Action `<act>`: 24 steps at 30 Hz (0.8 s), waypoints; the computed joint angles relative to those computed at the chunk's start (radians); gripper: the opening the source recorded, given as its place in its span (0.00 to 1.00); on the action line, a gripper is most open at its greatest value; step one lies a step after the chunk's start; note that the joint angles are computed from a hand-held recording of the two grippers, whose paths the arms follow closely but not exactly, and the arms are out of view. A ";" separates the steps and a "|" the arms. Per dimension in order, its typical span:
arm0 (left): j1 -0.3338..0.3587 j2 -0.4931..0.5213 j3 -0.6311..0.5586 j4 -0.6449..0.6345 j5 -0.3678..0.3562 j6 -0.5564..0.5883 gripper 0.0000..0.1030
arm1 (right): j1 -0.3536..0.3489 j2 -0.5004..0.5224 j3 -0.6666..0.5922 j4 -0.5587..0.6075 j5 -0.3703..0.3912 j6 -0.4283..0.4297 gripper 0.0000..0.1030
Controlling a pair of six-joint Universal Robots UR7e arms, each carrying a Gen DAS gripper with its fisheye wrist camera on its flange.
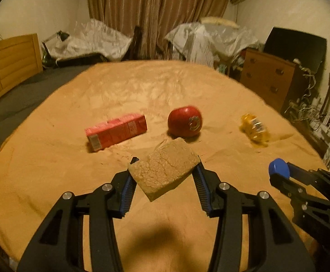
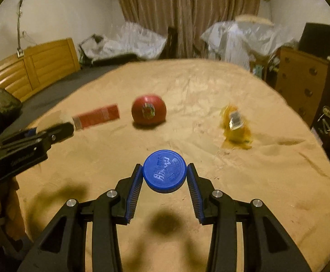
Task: Collect trash
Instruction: 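Lift and carry the blue cap and sponge block over the bucket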
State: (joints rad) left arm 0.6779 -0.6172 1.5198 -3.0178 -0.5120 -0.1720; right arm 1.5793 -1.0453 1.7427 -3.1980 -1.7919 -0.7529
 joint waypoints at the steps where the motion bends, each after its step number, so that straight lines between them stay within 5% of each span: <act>1: -0.011 -0.006 0.013 -0.021 0.005 0.012 0.44 | 0.005 -0.018 0.026 -0.029 0.010 0.001 0.40; 12: -0.142 -0.060 0.152 -0.236 0.085 0.130 0.44 | 0.066 -0.206 0.272 -0.217 0.050 0.020 0.40; 17: -0.179 -0.040 0.162 -0.414 0.144 0.243 0.44 | 0.096 -0.264 0.368 -0.346 0.051 0.003 0.40; 24: -0.212 -0.030 0.169 -0.501 0.163 0.300 0.44 | 0.126 -0.317 0.440 -0.432 0.053 -0.008 0.40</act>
State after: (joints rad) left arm 0.4662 -0.6475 1.6892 -3.5193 -0.3490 0.1279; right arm 1.7049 -1.3627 2.1827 -3.6302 -1.7386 -0.7607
